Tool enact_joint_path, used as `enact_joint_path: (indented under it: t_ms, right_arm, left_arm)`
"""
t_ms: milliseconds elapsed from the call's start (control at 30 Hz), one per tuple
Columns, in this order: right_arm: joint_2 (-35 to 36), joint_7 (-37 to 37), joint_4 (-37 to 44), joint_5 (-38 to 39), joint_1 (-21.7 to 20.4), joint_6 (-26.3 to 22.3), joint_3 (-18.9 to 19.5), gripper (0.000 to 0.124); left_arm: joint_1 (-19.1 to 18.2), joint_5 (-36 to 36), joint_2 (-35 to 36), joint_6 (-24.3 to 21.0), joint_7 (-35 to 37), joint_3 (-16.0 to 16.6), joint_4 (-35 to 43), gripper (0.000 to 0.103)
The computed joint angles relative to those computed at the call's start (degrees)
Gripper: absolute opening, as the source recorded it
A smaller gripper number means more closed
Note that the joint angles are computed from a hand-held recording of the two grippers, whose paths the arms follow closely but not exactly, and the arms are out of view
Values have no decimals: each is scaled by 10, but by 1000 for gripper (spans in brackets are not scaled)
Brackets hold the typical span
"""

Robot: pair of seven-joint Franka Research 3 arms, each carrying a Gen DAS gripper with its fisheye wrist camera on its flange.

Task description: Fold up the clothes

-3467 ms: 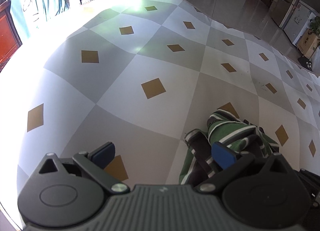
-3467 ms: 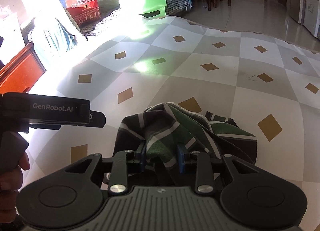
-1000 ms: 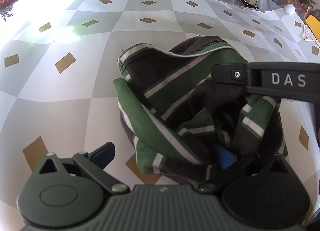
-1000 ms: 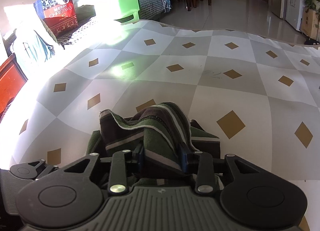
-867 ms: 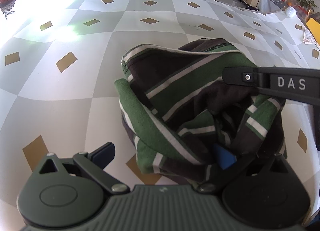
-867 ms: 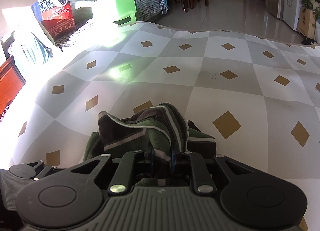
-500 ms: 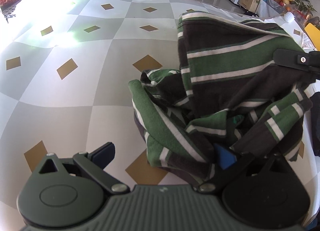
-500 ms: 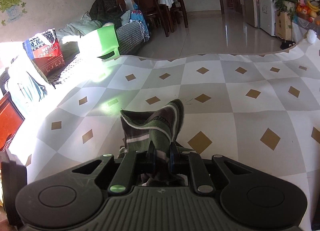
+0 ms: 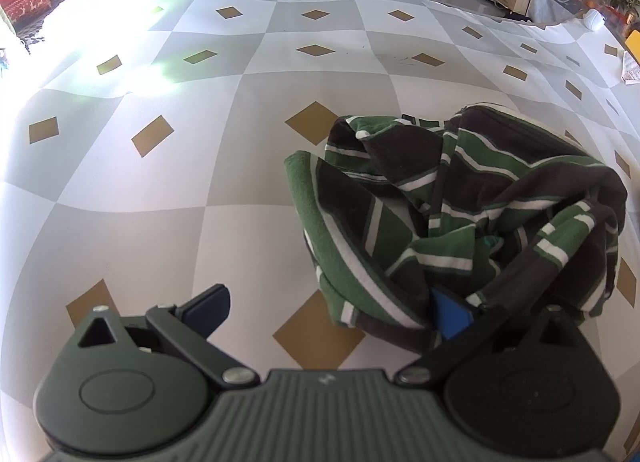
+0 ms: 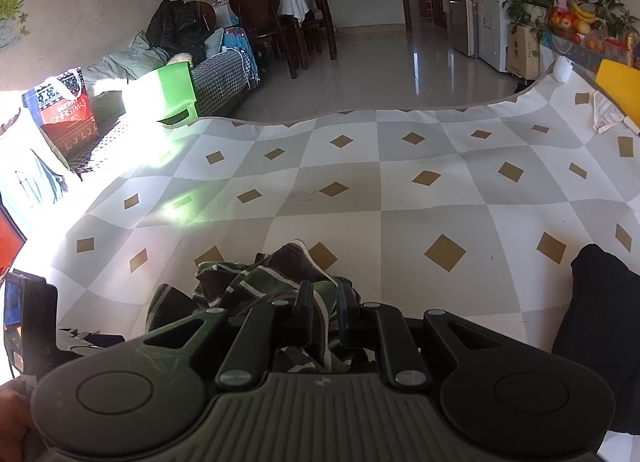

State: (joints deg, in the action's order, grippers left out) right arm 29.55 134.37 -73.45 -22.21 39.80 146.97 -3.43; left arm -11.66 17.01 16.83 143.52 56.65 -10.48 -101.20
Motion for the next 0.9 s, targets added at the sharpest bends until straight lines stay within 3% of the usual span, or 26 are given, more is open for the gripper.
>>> enact_joint_path:
  t_ms: [100, 167, 300, 700, 900]
  right_arm:
    - [-8, -18, -17, 14, -10, 10, 12, 15]
    - [-10, -37, -25, 32, -17, 23, 22, 25]
    - [-2, -73, -19, 65, -23, 31, 33, 33]
    - [73, -120, 75, 135, -17, -3, 36, 41]
    - [135, -148, 165, 173, -17, -40, 45, 45]
  left_arm:
    - [-7, 17, -1, -14, -13, 5, 2, 103]
    - [-8, 24, -5, -19, -26, 8, 1, 103]
    - [-9, 39, -6, -34, -54, 14, 4, 103]
    - [-29, 183, 1, -160, -196, 41, 43, 103]
    - [11, 125, -40, -52, -210, 27, -15, 103]
